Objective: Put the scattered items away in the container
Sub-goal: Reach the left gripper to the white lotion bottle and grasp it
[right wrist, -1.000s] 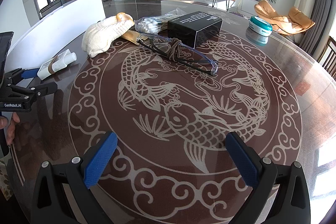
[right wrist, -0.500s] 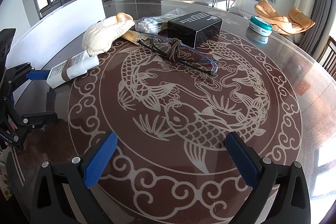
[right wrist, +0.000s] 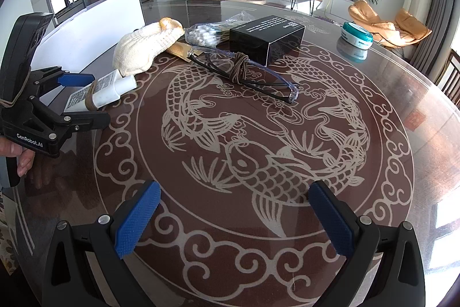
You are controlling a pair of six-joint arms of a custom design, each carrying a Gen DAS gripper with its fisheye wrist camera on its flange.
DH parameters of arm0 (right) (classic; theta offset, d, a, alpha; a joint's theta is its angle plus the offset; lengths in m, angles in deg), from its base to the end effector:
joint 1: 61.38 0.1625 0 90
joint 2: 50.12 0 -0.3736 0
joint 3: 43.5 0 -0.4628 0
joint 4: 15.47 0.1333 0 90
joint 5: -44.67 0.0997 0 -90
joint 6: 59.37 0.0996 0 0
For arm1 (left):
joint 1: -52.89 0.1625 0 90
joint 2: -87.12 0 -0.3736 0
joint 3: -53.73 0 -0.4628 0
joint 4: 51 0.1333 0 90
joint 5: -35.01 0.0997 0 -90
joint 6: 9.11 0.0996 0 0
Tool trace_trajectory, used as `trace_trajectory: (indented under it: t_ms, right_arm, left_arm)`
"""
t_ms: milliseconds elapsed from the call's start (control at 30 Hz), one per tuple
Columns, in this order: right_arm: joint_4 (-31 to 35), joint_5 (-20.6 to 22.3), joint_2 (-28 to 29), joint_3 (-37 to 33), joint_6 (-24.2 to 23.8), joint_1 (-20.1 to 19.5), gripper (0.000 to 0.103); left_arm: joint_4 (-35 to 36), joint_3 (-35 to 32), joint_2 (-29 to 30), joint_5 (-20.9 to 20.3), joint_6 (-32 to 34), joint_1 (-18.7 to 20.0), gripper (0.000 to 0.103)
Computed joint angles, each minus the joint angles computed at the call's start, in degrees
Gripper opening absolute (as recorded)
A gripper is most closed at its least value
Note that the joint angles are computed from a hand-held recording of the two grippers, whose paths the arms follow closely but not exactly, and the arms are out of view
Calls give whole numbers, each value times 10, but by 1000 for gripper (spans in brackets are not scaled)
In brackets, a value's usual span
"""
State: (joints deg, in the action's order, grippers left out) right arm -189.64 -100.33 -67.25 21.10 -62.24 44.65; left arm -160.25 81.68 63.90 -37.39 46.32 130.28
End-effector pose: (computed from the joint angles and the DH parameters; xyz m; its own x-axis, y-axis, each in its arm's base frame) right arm 0.2662 -0.7392 -0.0547 -0.6745 0.2731 0.6859 -0.2555 0.7853 -0.5640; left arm -0.0424 -0.9382 0.2047 -0.3632 0.8540 -0.3725 0.8995 0.4256 0.0988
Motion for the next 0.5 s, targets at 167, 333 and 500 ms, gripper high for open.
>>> trace_trajectory:
  t_ms: [167, 333, 500]
  right_arm:
    - [0, 0, 1, -1, 0, 0, 103]
    - [0, 0, 1, -1, 0, 0, 103]
    - [0, 1, 2, -2, 1, 0, 103]
  left_arm:
    - [-22, 27, -17, -9, 2, 1, 90]
    - [-72, 81, -47, 0, -29, -2, 54]
    - [-155, 184, -104, 32, -80, -4, 53]
